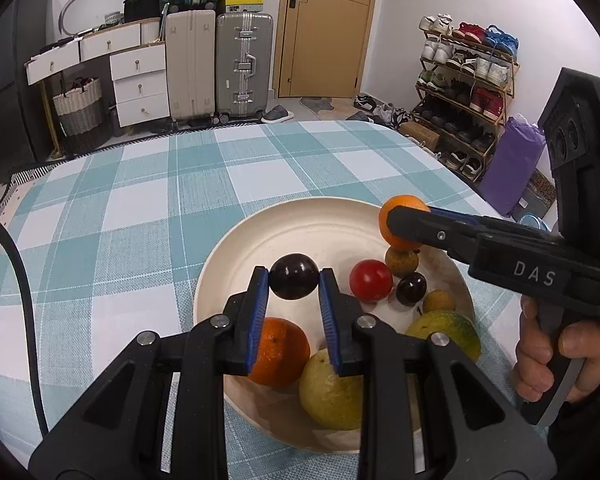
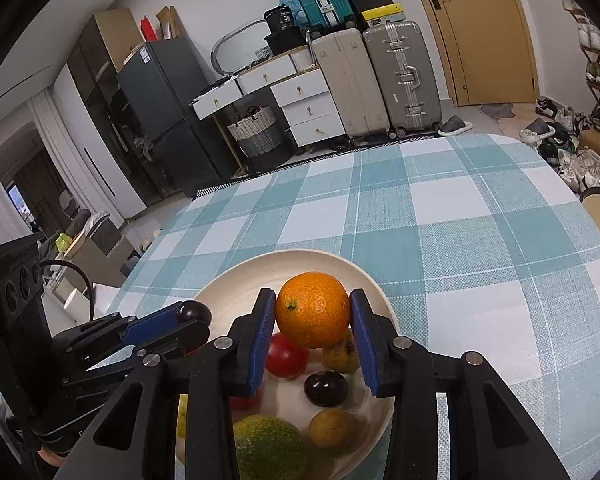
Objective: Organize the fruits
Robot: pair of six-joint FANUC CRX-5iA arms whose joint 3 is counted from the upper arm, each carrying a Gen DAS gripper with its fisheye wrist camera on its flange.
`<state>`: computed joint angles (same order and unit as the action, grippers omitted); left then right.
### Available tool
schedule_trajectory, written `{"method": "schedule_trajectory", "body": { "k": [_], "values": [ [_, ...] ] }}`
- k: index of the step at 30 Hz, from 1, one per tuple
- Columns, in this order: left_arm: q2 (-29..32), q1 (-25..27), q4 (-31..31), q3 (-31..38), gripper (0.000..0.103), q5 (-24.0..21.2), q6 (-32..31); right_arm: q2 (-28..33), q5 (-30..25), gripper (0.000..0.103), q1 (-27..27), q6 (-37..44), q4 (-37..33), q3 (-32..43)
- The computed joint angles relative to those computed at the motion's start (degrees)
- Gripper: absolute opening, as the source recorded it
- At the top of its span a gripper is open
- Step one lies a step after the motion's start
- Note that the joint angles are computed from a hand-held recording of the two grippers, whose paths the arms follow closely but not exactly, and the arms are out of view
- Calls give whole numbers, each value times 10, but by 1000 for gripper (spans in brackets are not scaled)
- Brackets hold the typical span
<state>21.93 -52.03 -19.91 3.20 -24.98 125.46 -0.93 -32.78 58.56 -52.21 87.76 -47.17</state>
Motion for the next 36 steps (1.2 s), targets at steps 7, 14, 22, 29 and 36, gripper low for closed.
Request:
{"method": "schedule_trajectory", "body": {
  "k": [7, 14, 22, 29, 36],
  "values": [
    [8, -2, 12, 2, 23, -5, -18, 4, -4, 40, 7, 11, -35, 3],
    [7, -9, -5, 7, 23, -10, -13, -7, -18, 47, 10, -20, 2, -10],
    [-22, -20, -64, -10, 71, -13, 57, -8, -78, 79, 63, 32, -60, -3],
    [-79, -70, -227, -38, 103, -44, 237, -26, -135, 101, 119, 38, -83, -10],
    [-123, -123, -322, -69, 103, -101, 349, -27, -212, 103, 191, 74, -121, -4]
  ]
}}
